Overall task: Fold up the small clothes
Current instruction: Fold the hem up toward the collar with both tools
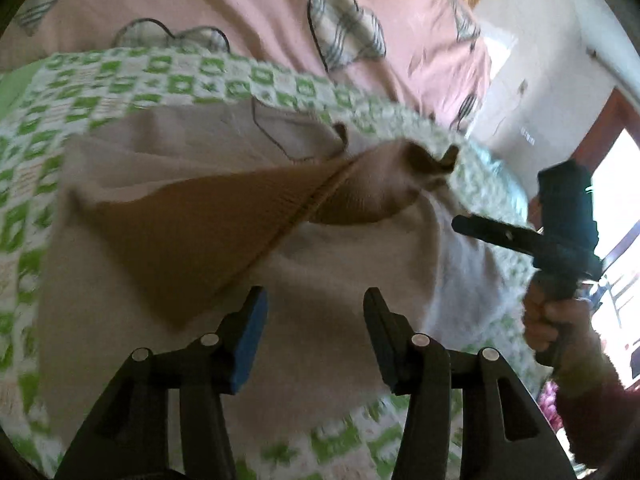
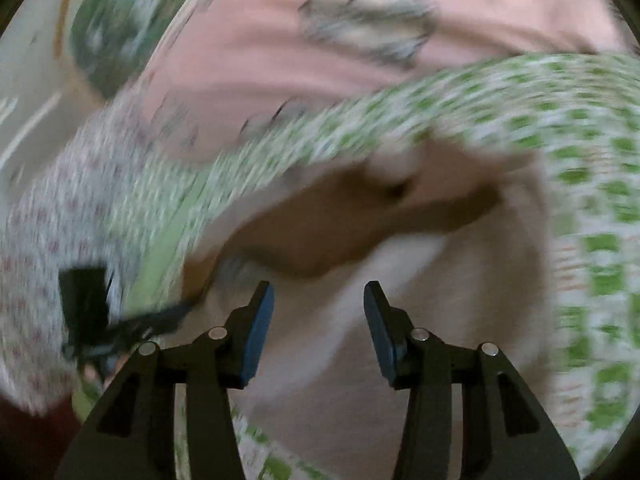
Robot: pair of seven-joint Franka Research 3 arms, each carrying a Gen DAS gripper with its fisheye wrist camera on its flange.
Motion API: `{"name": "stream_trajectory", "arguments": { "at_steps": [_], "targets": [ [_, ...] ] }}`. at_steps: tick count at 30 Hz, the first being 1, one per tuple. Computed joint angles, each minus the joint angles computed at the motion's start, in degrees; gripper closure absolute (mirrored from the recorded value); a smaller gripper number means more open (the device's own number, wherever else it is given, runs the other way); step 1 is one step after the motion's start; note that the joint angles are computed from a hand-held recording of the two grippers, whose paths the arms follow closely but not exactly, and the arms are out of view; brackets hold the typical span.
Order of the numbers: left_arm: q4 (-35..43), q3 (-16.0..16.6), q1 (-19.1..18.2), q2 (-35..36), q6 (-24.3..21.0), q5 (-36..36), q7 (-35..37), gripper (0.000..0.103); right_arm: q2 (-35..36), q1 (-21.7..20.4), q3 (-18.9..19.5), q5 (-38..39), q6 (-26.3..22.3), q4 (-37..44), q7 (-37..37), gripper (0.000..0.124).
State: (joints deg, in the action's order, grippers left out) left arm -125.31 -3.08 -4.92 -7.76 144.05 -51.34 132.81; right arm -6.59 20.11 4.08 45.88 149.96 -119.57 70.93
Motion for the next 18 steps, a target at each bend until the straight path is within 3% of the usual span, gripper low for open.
{"name": "stream_trajectory", "arguments": {
  "at_steps": [2,4,6,9,10,11,14,16,18],
  "targets": [
    [3.7,-0.3,0.6,3.8,-1.4,3.5,-2.5,0.054,2.8,-0.4,0.0,-3.6,-4.0,3.0,0.5,0.076],
    [7.3,-1.2,1.8,7.7,0.5,9.2,-6.3,0.060,6.5,-1.5,-0.1,-9.4,-9.1,7.1,3.3,0.076],
    [11.0,-1.8,3.3,11.3,2.1,12.5,-9.0,0.068,9.5,-2.3,-0.2,-14.3,-11.0,10.1,5.2,0.076],
    [17.6,-2.2,5.2,17.2,4.5,18.7,-17.5,0.075,13.9,-3.3,-0.6,-19.0,-8.5,14.4,8.7,0.078],
    [19.7,-2.5,6.1,18.9,4.0,18.8,-19.0,0.081,15.3,-2.8,-1.3,-24.4,-6.7,15.8,13.5,0.078],
    [21.2,-2.6,6.7,20.1,4.8,19.6,-20.9,0.081,16.6,-1.7,-2.6,-30.9,-5.1,17.3,19.3,0.078],
    [24.0,-3.3,8.4,21.9,5.3,22.0,-25.4,0.081,17.9,-1.1,-5.2,-40.7,1.2,17.1,33.1,0.078],
    [23.1,-4.2,9.9,20.9,4.8,22.8,-26.6,0.080,16.5,-3.2,-4.3,-36.8,5.3,14.3,35.6,0.078],
    [20.7,-5.8,12.2,18.7,4.3,20.1,-23.7,0.072,14.0,-4.4,-3.2,-33.6,8.0,11.0,36.4,0.076]
  ]
}}
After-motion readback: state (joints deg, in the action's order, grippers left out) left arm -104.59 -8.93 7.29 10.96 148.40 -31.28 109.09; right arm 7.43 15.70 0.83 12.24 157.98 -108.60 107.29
